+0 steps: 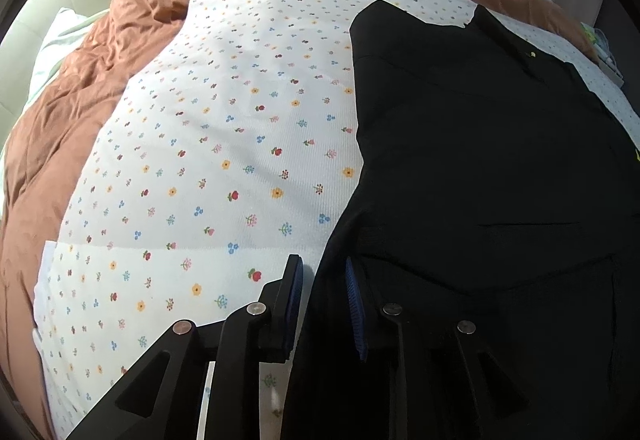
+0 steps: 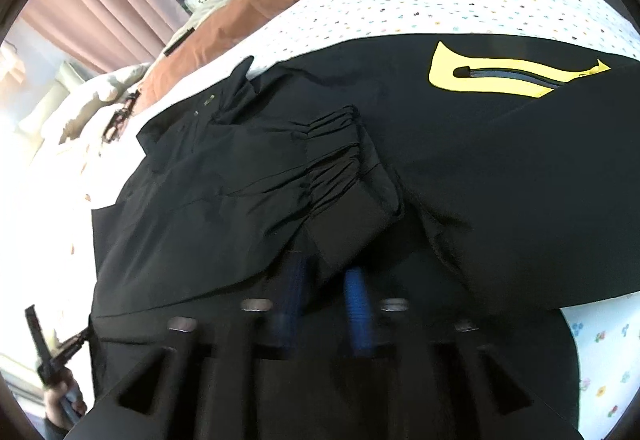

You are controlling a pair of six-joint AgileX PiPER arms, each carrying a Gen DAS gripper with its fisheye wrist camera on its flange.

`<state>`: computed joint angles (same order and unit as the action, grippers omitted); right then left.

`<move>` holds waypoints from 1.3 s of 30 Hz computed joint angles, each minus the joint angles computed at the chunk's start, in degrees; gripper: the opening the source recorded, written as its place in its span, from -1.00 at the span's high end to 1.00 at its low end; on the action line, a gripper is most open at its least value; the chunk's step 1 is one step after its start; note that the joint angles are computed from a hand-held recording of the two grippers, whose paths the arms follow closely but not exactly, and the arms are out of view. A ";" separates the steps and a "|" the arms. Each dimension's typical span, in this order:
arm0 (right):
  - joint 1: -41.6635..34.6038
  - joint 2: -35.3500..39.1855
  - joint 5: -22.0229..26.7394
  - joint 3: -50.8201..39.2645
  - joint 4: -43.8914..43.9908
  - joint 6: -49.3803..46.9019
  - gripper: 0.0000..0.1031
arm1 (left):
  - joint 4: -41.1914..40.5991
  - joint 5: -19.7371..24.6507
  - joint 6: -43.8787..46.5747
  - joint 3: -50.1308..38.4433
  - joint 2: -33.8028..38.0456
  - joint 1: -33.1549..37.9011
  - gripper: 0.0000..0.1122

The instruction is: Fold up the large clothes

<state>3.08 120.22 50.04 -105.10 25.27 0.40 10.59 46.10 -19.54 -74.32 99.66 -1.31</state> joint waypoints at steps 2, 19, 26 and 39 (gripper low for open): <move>-1.05 -2.85 -2.39 3.06 1.18 -1.07 -0.24 | -0.99 -0.06 0.40 0.74 -1.71 0.03 0.20; -17.48 -20.71 1.04 13.34 0.87 -9.47 -0.25 | 2.20 3.68 -6.12 -4.09 -7.86 -11.62 -0.42; -28.76 -22.77 6.36 8.84 3.97 -12.41 -0.25 | 2.96 5.64 -9.88 -7.77 -7.35 -16.53 -0.42; -48.42 -17.95 14.97 2.24 11.58 -18.97 -0.25 | 7.36 11.63 -15.36 -18.09 -1.43 -25.79 -0.42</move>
